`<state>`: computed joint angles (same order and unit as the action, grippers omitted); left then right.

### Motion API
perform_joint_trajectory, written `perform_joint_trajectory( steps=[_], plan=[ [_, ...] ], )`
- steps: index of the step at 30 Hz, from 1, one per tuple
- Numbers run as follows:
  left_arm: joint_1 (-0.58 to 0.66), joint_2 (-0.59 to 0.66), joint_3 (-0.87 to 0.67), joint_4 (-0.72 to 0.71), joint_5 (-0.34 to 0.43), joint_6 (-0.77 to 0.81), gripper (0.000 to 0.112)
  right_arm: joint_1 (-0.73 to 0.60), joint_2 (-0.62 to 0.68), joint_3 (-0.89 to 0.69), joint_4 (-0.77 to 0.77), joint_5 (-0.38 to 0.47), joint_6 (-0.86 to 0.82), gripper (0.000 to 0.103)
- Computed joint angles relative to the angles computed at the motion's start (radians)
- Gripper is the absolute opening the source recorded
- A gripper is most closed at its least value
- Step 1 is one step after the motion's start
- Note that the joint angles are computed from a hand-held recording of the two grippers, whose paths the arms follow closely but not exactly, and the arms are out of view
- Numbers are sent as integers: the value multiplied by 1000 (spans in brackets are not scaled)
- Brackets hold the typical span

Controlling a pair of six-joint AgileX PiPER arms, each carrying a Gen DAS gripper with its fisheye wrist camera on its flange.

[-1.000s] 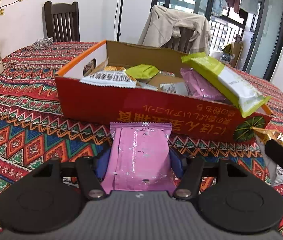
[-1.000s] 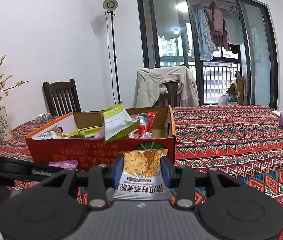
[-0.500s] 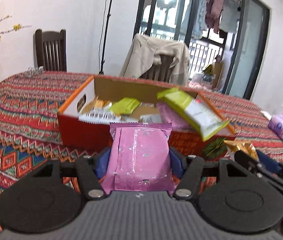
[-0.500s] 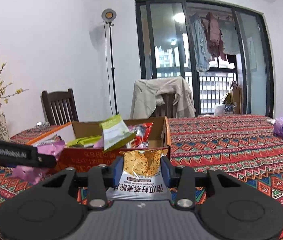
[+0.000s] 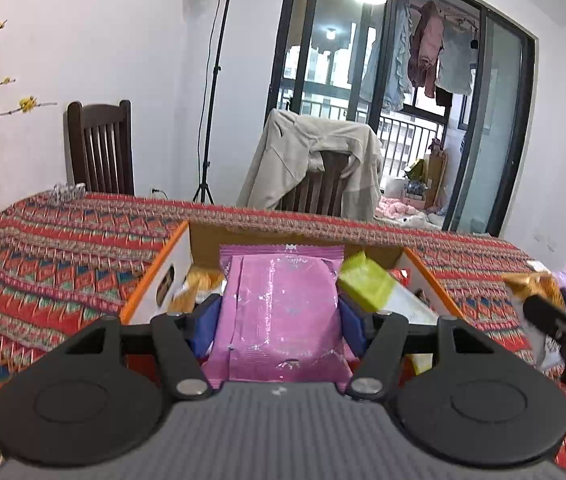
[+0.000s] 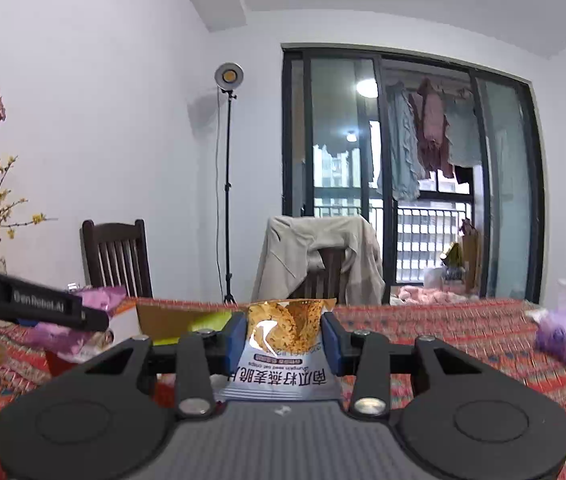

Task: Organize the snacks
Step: 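Carry the cracker and pink packets over the orange box, then open both tools to drop the packets into the box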

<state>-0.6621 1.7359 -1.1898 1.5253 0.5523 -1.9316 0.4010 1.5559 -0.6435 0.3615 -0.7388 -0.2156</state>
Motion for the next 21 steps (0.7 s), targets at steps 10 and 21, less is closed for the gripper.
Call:
perform_joint_trajectory(
  steps=[10,21],
  plan=[
    [108,144,-204,-51,-74,87,63,-103,235,-476,-140,302,86,39],
    [191,242,-237,155,-148,-61,63,-119,474,-793,-212,448,164,39]
  ],
)
